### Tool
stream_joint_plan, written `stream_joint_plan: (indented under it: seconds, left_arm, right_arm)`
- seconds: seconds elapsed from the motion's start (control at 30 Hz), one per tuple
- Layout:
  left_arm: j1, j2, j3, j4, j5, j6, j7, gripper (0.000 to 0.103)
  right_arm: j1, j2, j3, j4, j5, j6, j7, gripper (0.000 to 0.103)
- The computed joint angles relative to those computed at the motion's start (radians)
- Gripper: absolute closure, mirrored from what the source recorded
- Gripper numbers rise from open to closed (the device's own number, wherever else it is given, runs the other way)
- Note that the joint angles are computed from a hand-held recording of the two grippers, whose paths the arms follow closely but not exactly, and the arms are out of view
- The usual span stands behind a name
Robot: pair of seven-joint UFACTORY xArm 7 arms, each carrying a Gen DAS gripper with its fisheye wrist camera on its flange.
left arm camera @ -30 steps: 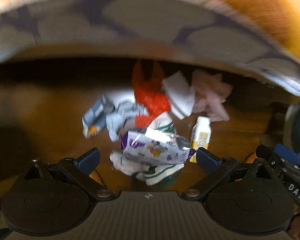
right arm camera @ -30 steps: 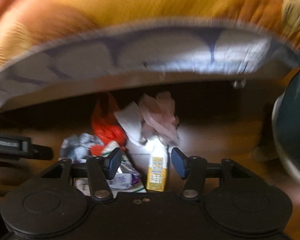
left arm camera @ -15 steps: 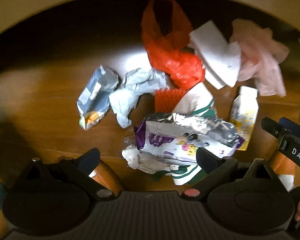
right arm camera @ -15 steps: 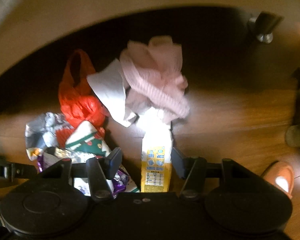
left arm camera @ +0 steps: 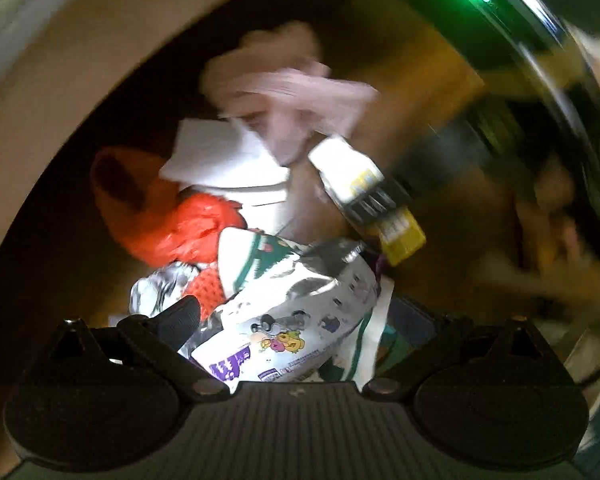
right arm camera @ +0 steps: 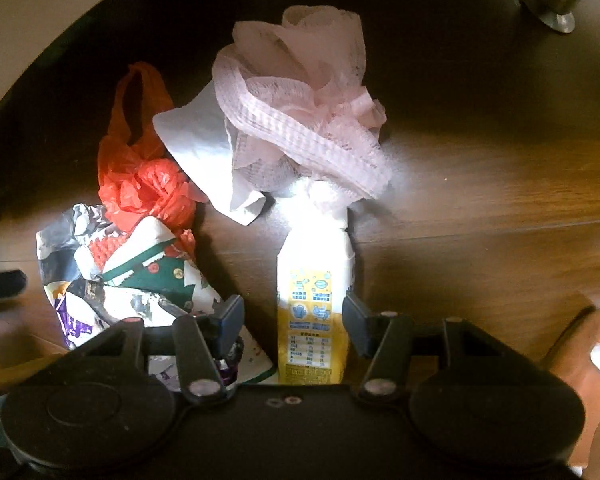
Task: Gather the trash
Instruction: 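Grasp the purple-white snack wrapper with left tool while right tool grasps the milk carton, then carry the wrapper and milk carton with both tools over the green bin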
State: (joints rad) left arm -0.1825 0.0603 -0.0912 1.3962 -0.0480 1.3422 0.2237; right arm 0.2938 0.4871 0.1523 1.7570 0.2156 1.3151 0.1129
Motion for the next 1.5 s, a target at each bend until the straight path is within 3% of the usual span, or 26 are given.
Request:
stream_joint_plan:
  seconds: [0.2, 0.5, 0.57, 0.63, 0.9, 1.23, 1.5]
  left_arm:
    - [-0.045, -0.08, -0.031, -0.171, 0.114, -0.169, 0.124, 0.001]
    - [-0.078, -0.107, -0.048, -0.279, 0.172, -0.28, 0.177, 0.023]
    - [-0.08, -0.104, -0.047, -0.281, 0.161, -0.281, 0.183, 0.03]
    - [-0.084, -0.1, -0.049, -0.286, 0.163, -0.279, 0.194, 0.045]
    - [-0.088, -0.101, -0.047, -0.292, 0.148, -0.278, 0.194, 0.062]
    - [-0.084, -0.082, -0.043, -0.26, 0.141, -0.256, 0.165, 0.069]
    - [-0.074, -0.075, -0.036, -0.209, 0.137, -0.222, 0.134, 0.072]
  right_arm:
    - [0.0, 0.02, 0.005, 0.002, 0.01, -0.008, -0.016, 0.047]
    - [0.026, 0.012, -0.004, -0.016, -0.051, -0.064, -0.021, 0.049]
    - [0.036, 0.015, -0.007, -0.017, -0.082, -0.06, -0.034, 0.048]
    - [0.043, 0.018, -0.011, -0.021, -0.101, -0.055, -0.034, 0.048]
    - [0.052, 0.038, -0.003, -0.036, -0.1, -0.067, -0.034, 0.048]
    - [0.075, 0.026, -0.01, -0.057, -0.158, -0.104, -0.051, 0.053]
    - [0.061, -0.007, -0.012, -0.013, -0.142, -0.036, -0.038, 0.054]
